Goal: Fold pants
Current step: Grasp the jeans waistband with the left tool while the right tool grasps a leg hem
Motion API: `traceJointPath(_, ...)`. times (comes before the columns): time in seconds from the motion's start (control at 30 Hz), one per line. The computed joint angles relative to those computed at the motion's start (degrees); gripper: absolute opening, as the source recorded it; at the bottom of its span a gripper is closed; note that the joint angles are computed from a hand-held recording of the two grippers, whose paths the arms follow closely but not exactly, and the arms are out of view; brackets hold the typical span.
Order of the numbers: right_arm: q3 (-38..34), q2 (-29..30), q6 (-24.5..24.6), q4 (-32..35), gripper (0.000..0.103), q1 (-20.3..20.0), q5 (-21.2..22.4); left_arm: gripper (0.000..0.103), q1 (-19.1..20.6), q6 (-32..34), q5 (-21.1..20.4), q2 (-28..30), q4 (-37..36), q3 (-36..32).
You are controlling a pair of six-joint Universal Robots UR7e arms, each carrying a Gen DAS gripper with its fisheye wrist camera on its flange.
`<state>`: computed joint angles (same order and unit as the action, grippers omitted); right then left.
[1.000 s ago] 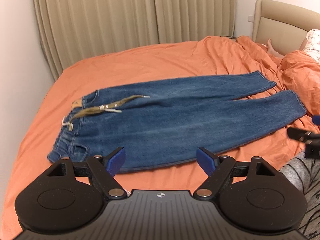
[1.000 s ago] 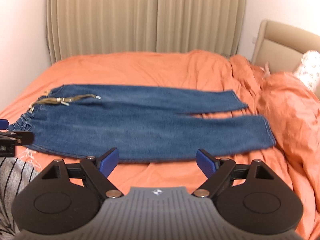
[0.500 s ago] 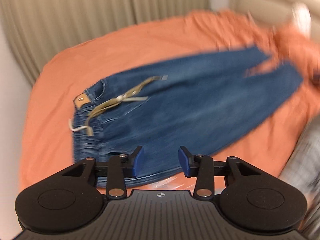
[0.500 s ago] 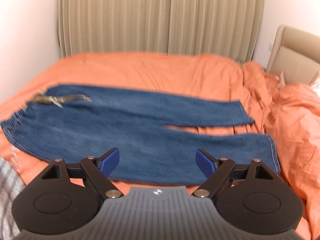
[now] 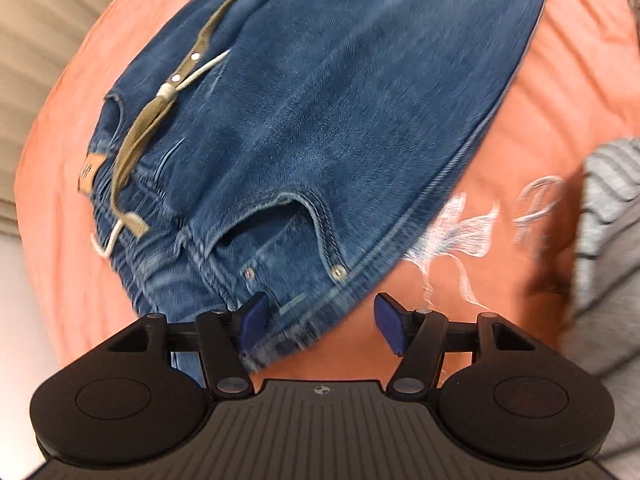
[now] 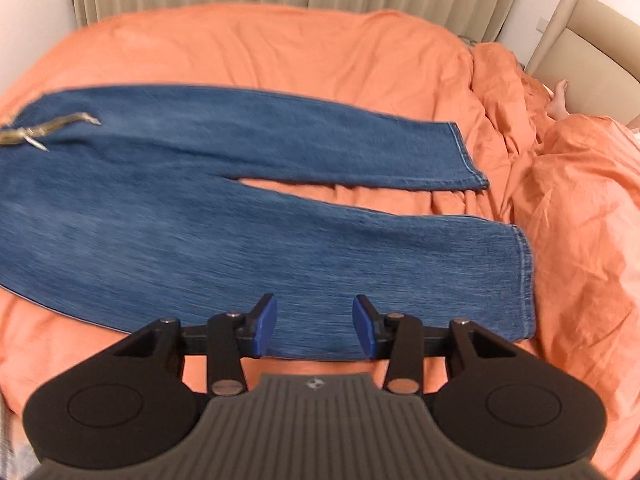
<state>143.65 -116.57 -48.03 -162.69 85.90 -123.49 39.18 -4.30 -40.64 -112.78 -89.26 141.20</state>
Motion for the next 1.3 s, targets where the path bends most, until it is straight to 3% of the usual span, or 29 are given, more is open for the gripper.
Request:
traceJointPath(0.03,-0.5,1.2,-1.9,-0.8,0.039,-0.4,-0.8,0.070,0.5,0.9,0.6,0.4,-1.1,0.3)
traceJointPath(0.13,-2.6,3.9,-7.4,0.8,0.039,-1.3,-3.9,0.052,0.8,3.4,0.7,1.2,-2.5,0.6)
traceJointPath(0.17,-3.0,4.5,-9.5,0.7,0.039,-1.8,-4.6,0.041,0.4,2.9,0.4,0.9,-1.6,0.5)
traceJointPath(0.27,-3.7,5.2,-15.1,0.7,0.039,-3.6,-5.1,0.028,-2.6,-1.0,0.5,-0.4,1.5,1.0)
traceJointPath(0.5,-2.1,6.5,-30.9,-3.1,0.038,-5.0,-6.8,0.020,-7.2,-13.6,3.0,-2.4,5.6,0.1)
traceJointPath(0.7,-0.8,5.4,-43.4,-4.0,0.038,-7.5,-5.6,0.016,-11.0,-25.6,6.7,-2.9,8.4,-1.7)
traceJointPath(0.77,-0.1,4.4,-48.4,-5.4,0.041,-9.5,-3.9,0.016,-10.2,-27.5,8.2,-1.5,7.0,-2.1)
traceJointPath(0.83,1.0,4.0,-55.4,-9.1,0.052,-11.9,-2.1,0.016,-10.4,-31.0,8.7,-0.8,8.4,-2.7)
traceJointPath(0.9,2.0,4.1,-62.2,-12.7,0.053,-14.6,0.0,0.016,-10.8,-34.1,9.5,0.1,9.7,-3.1)
traceJointPath(1.03,2.5,6.2,-65.6,-19.6,0.040,-18.6,3.4,0.016,-11.1,-40.5,10.1,2.6,12.8,-4.3)
traceJointPath(1.17,4.1,7.6,-70.9,-28.0,0.039,-23.5,10.6,0.016,-10.9,-44.5,9.8,3.1,13.5,-4.9)
traceJointPath(1.2,4.5,7.9,-71.9,-30.1,0.030,-24.6,12.1,0.016,-11.2,-45.8,9.9,3.1,14.2,-5.1)
traceJointPath(1.23,4.8,7.9,-72.2,-31.4,0.006,-25.6,13.6,0.016,-11.5,-46.9,10.0,3.2,14.7,-5.1)
traceJointPath(1.3,4.9,6.3,-70.8,-30.7,0.000,-27.6,17.0,0.016,-12.3,-49.2,10.2,2.9,16.4,-5.3)
